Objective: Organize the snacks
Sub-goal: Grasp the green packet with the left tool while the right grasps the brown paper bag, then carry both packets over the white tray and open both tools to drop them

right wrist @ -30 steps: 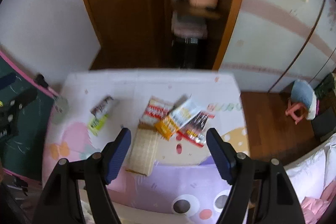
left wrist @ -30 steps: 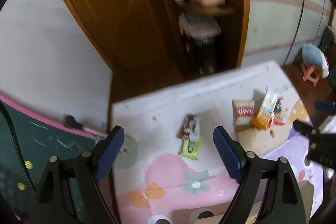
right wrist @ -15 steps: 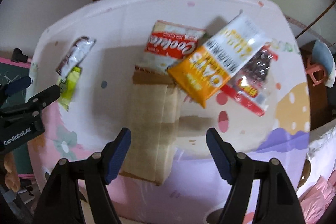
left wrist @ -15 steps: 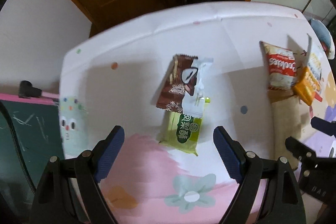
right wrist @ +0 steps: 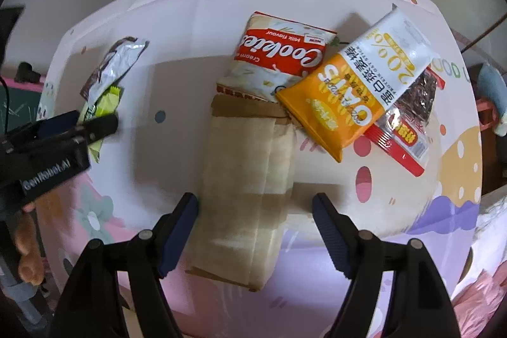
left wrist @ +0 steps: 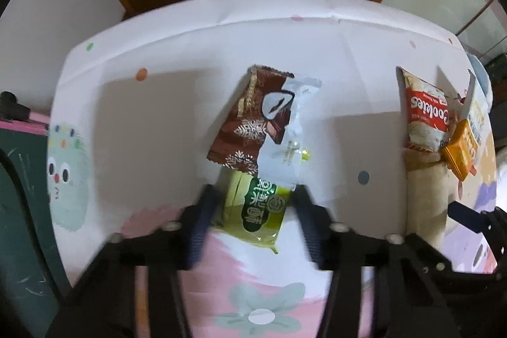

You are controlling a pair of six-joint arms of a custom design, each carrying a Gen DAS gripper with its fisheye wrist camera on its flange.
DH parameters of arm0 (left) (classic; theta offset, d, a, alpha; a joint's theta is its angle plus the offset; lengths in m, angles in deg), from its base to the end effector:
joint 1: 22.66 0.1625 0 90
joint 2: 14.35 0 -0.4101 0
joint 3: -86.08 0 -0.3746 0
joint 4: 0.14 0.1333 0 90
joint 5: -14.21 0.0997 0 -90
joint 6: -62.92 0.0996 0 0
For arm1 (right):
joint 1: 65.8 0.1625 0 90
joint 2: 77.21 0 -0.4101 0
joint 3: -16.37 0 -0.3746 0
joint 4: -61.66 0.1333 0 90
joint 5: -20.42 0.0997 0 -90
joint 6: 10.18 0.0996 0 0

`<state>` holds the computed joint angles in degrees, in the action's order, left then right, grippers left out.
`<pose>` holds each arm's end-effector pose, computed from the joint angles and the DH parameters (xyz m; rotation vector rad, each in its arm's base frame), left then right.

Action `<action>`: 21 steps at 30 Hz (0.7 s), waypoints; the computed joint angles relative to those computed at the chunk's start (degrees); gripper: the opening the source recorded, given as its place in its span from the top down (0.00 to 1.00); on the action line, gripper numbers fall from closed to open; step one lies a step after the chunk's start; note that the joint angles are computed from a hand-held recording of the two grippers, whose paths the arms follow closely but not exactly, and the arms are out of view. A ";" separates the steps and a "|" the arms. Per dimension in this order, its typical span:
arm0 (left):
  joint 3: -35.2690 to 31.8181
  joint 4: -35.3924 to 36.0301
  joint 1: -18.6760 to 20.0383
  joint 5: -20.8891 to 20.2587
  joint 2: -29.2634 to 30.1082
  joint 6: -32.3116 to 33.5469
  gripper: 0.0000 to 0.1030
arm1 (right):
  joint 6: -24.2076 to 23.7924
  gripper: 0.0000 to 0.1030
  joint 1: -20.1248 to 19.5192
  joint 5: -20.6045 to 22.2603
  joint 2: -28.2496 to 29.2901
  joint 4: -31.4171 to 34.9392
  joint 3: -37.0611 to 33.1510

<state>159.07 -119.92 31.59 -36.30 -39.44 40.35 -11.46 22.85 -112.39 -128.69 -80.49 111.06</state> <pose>-0.2455 -0.6776 -0.0456 0.4105 2.3605 -0.0853 0.0506 -0.6396 0.1702 -0.0746 -2.3866 0.1651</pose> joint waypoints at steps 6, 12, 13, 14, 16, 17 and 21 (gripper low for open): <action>2.07 0.84 -1.62 0.32 -0.61 -5.62 0.66 | -2.65 0.48 1.21 -1.72 0.35 -3.72 2.70; 6.69 0.51 -2.21 -4.20 -4.10 -8.04 0.66 | -0.65 0.48 0.79 5.39 -4.69 -4.14 6.52; 8.21 -0.14 -2.83 -4.29 -5.22 -8.16 0.66 | -0.63 0.48 1.00 6.23 -5.51 -4.45 7.04; 9.29 -0.62 -3.32 -4.31 -6.09 -7.98 0.66 | -0.46 0.48 1.31 7.18 -6.54 -4.58 7.63; 11.56 -1.68 -4.49 -5.14 -8.23 -7.65 0.66 | -0.61 0.48 1.66 9.44 -8.93 -4.93 8.60; 13.01 -2.48 -5.28 -5.62 -9.57 -7.63 0.66 | -0.63 0.48 1.90 10.14 -9.99 -5.22 9.33; 19.91 -7.50 -9.66 -6.76 -16.49 -5.27 0.66 | -1.95 0.48 3.28 14.23 -17.40 -8.47 14.96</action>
<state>178.97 -127.43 21.93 -43.06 -55.93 35.07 -13.41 26.13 -98.16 -146.08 -88.96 126.02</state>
